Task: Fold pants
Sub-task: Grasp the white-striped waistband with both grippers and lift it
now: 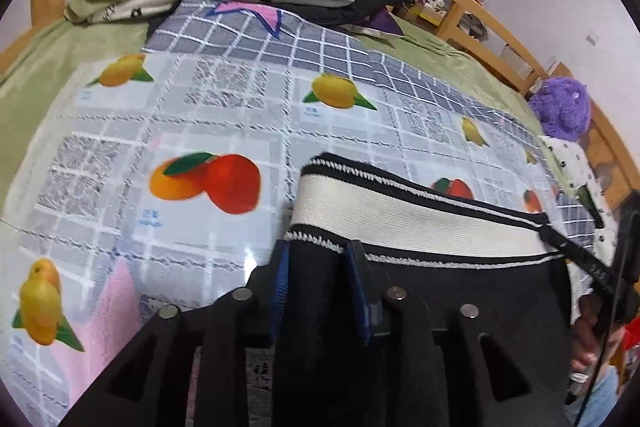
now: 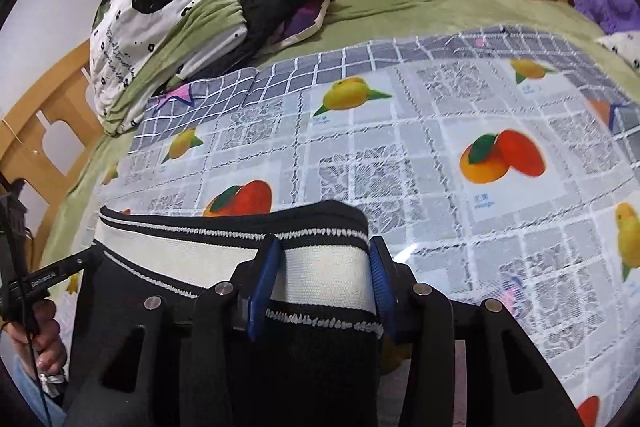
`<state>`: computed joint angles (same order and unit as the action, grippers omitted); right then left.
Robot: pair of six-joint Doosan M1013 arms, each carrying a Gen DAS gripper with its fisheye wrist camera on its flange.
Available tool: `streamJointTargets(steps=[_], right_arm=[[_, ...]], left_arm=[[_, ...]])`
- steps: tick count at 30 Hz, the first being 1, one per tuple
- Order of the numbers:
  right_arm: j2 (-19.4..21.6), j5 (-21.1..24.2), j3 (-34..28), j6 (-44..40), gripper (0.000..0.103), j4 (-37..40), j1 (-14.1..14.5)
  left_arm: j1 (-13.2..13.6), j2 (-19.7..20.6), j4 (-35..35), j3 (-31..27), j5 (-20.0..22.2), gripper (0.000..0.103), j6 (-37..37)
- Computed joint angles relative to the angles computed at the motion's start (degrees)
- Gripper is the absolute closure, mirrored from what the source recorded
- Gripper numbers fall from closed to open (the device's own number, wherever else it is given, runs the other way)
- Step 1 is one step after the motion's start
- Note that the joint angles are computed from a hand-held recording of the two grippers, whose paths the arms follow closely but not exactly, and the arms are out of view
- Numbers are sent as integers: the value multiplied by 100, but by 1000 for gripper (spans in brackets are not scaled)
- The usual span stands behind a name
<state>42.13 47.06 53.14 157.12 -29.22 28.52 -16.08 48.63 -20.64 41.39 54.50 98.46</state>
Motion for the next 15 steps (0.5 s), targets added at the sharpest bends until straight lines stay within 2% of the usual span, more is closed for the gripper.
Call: streamJointTargets(steps=[4, 5, 6, 7, 10, 12, 13, 15], right_arm=[[-58, 275, -19, 420, 60, -634, 84], [-74, 334, -27, 508, 60, -782, 103], [-79, 436, -58, 552, 60, -937, 126], [-77, 528, -92, 526, 60, -1043, 145], [-111, 436, -90, -37, 60, -612, 99], [-138, 309, -13, -105, 60, -347, 70], [-128, 237, -11, -373, 60, 70, 15], [-11, 426, -173, -859, 60, 668, -55]], left_arm=[[-31, -158, 322, 187, -381, 68, -43], [-26, -168, 268, 181, -392, 65, 41], [-27, -168, 273, 165, -372, 55, 77], [-30, -161, 286, 144, -335, 52, 139], [1, -88, 87, 70, -129, 52, 242], [44, 67, -127, -155, 302, 52, 188], [74, 182, -269, -323, 582, 51, 152], [112, 199, -463, -293, 582, 48, 79]])
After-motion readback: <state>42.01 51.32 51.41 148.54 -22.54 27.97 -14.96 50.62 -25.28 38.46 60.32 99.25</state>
